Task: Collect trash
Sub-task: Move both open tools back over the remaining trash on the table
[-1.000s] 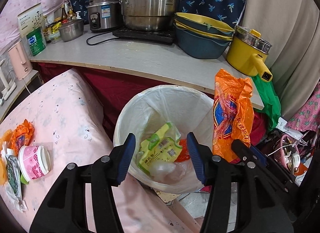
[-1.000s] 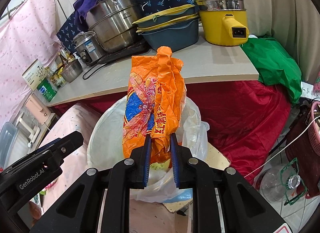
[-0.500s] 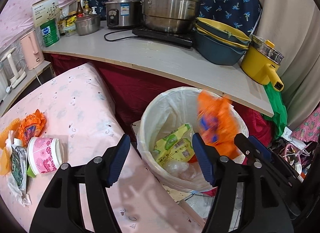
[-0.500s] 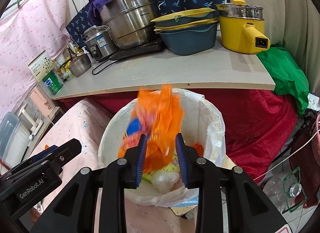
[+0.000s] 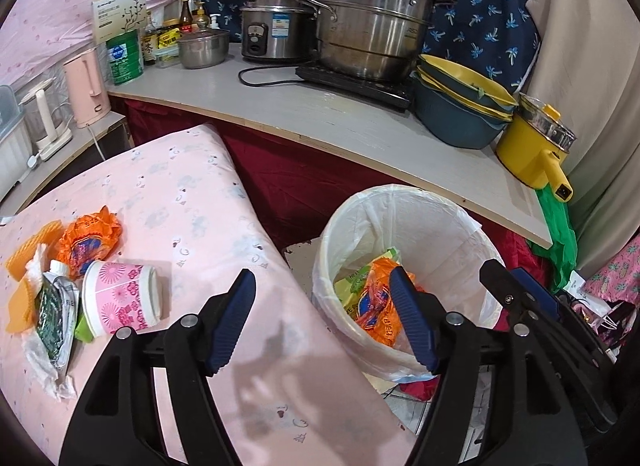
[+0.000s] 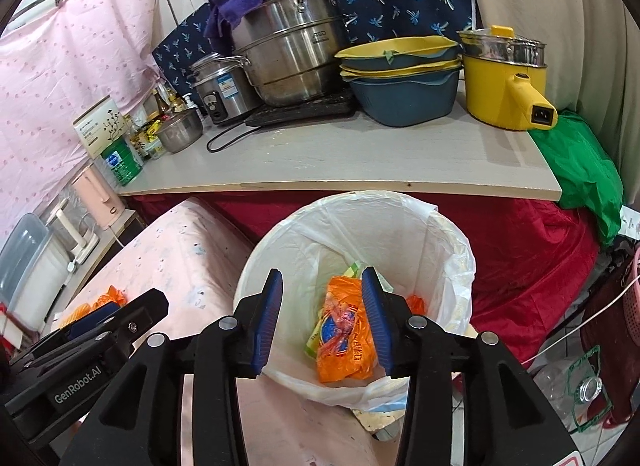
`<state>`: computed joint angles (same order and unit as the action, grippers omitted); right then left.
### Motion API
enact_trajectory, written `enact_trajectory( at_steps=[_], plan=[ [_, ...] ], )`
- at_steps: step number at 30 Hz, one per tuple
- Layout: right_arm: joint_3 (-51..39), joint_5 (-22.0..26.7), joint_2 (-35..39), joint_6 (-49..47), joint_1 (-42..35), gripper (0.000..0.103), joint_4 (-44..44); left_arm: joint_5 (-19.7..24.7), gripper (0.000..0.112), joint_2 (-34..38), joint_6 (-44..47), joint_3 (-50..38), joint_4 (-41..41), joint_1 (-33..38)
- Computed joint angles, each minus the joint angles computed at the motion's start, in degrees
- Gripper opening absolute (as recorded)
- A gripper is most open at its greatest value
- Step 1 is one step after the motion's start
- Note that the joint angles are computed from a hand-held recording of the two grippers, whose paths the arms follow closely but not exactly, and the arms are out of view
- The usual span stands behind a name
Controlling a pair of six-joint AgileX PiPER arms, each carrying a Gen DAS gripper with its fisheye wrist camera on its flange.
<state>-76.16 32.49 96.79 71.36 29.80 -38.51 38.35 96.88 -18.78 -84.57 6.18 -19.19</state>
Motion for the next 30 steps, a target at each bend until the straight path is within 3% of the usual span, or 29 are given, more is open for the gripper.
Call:
enact_trajectory(
  at_steps=[13, 30],
  plan=[
    [-8.1, 5.7, 2.1, -1.2, 8.8, 0.045, -1.5, -1.8, 0.067, -9.5, 3.1, 9.3, -3.7, 8.8],
    [-27.3, 12.8, 13.9, -10.2, 21.1, 0.045, 2.8, -1.6, 0.068, -18.8, 19.5, 20.6, -19.0, 33.1]
  ],
)
